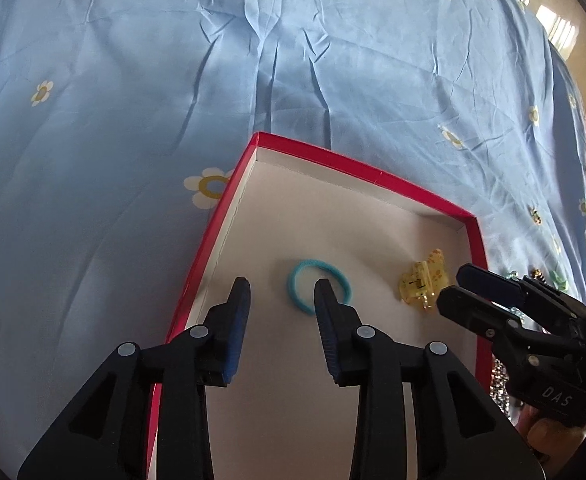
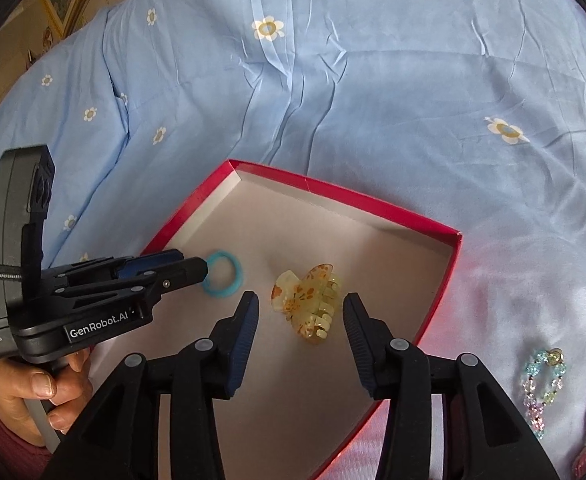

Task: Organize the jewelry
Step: 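Move both open tools back over the jewelry pile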

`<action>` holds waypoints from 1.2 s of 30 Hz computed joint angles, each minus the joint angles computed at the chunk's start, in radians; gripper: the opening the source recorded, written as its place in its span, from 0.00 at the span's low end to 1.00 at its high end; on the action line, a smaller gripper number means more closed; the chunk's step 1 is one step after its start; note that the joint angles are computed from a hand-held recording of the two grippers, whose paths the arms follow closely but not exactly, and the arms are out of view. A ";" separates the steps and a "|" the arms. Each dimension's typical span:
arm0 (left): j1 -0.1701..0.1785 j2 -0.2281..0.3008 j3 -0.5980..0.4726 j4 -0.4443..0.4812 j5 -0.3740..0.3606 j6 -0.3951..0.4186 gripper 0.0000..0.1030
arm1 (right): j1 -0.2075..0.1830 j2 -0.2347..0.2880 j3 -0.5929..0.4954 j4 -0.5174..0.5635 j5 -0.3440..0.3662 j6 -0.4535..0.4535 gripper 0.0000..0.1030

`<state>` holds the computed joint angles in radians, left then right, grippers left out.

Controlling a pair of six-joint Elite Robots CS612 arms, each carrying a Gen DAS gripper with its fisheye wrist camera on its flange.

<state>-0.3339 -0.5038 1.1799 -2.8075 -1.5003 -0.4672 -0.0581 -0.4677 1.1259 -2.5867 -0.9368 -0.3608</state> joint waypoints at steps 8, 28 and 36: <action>-0.017 -0.048 0.082 -0.094 -0.023 -0.013 0.38 | -0.037 -0.058 0.112 -0.127 0.030 0.056 0.50; -0.088 -0.067 0.104 -0.134 -0.124 0.058 0.43 | -0.164 -0.150 0.319 -0.348 -0.061 0.224 0.54; -0.113 -0.054 0.062 -0.095 -0.132 0.109 0.44 | -0.200 -0.153 0.342 -0.386 -0.081 0.280 0.54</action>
<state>-0.4469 -0.5575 1.2418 -2.9029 -1.6318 -0.3578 -0.2578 -0.6210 1.4679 -2.9724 -1.0178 -0.0813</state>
